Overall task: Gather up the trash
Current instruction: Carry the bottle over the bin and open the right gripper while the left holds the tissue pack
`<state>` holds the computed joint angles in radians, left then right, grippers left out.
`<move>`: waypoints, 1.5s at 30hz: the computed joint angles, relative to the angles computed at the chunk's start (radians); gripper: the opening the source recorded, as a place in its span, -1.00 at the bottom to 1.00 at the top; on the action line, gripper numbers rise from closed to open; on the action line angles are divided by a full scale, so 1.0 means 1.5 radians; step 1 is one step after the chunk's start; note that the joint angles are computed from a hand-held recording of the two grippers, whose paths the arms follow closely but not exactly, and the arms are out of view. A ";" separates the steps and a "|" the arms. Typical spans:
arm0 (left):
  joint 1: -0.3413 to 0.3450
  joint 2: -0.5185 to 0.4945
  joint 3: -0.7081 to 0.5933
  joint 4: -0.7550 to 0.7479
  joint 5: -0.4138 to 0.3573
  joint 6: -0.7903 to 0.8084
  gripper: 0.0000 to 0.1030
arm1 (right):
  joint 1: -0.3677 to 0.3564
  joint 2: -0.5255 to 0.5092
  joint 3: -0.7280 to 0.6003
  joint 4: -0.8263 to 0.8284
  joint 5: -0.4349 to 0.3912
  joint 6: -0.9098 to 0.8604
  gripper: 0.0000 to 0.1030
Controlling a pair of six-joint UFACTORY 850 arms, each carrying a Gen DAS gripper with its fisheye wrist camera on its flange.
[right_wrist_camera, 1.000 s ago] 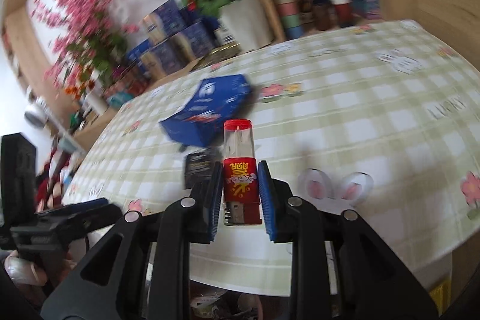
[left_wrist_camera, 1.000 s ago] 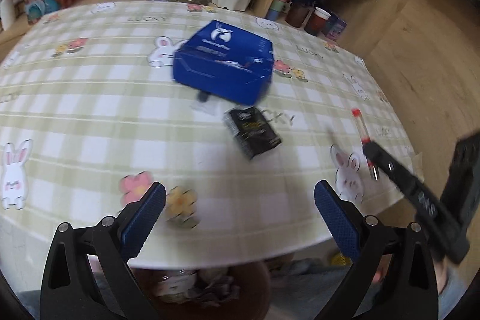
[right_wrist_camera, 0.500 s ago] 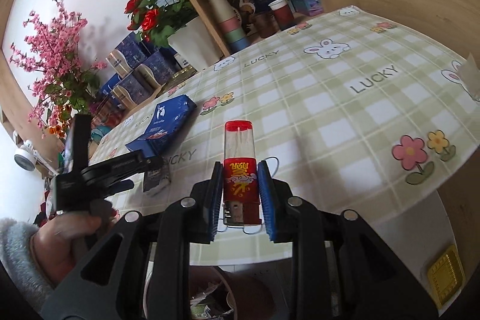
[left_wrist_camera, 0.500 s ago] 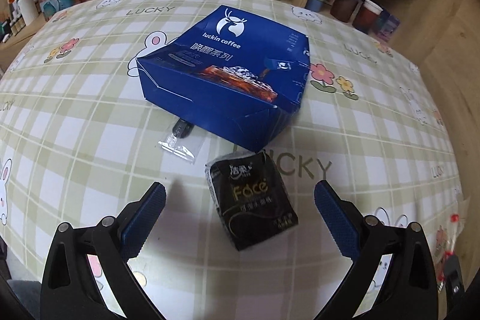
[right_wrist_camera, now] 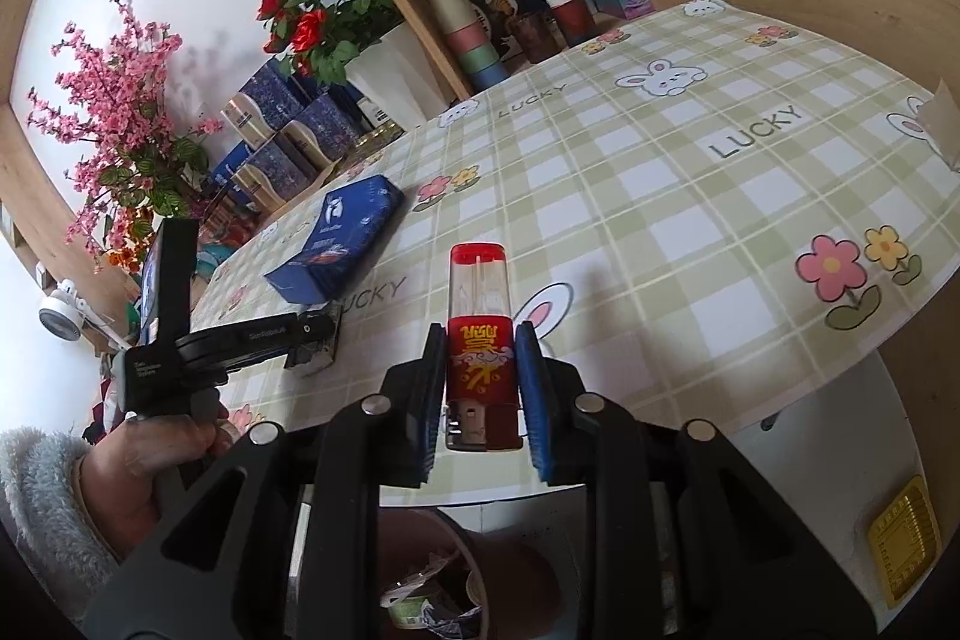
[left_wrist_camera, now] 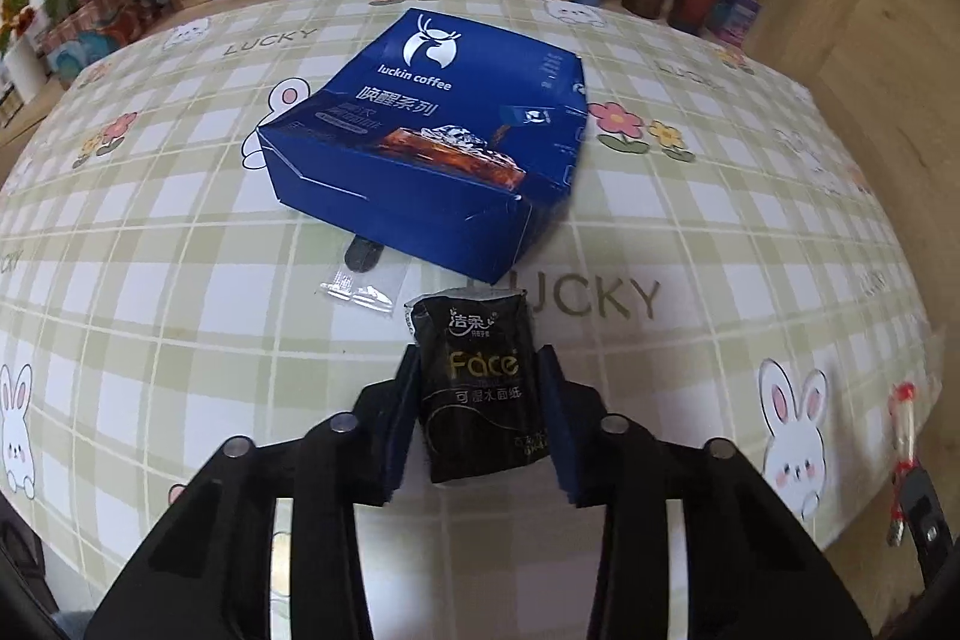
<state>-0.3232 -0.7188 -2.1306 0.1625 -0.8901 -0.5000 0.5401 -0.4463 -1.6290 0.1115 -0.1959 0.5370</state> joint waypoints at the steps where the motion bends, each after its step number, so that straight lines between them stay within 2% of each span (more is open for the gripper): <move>1: 0.003 0.013 0.017 -0.008 0.007 0.013 -0.42 | 0.002 0.000 -0.001 0.006 -0.003 -0.007 -0.49; 6: 0.021 0.089 0.117 -0.060 0.050 0.064 -0.52 | 0.009 -0.002 -0.008 0.039 -0.018 -0.042 -0.49; 12: 0.042 0.203 0.247 -0.116 0.111 0.129 -0.53 | 0.025 0.013 0.000 0.033 -0.030 -0.045 -0.49; 24: 0.067 0.416 0.471 -0.209 0.191 0.226 -0.53 | 0.076 0.037 0.012 0.022 -0.078 -0.063 -0.49; 28: 0.073 0.466 0.522 -0.235 0.207 0.244 -0.53 | 0.098 0.032 0.007 0.050 -0.092 -0.093 -0.49; 38: 0.095 0.568 0.631 -0.283 0.241 0.265 -0.53 | 0.139 -0.030 -0.057 0.079 -0.192 -0.182 -0.49; 45: 0.106 0.606 0.682 -0.301 0.252 0.278 -0.53 | 0.155 -0.126 -0.151 0.118 -0.288 -0.237 -0.49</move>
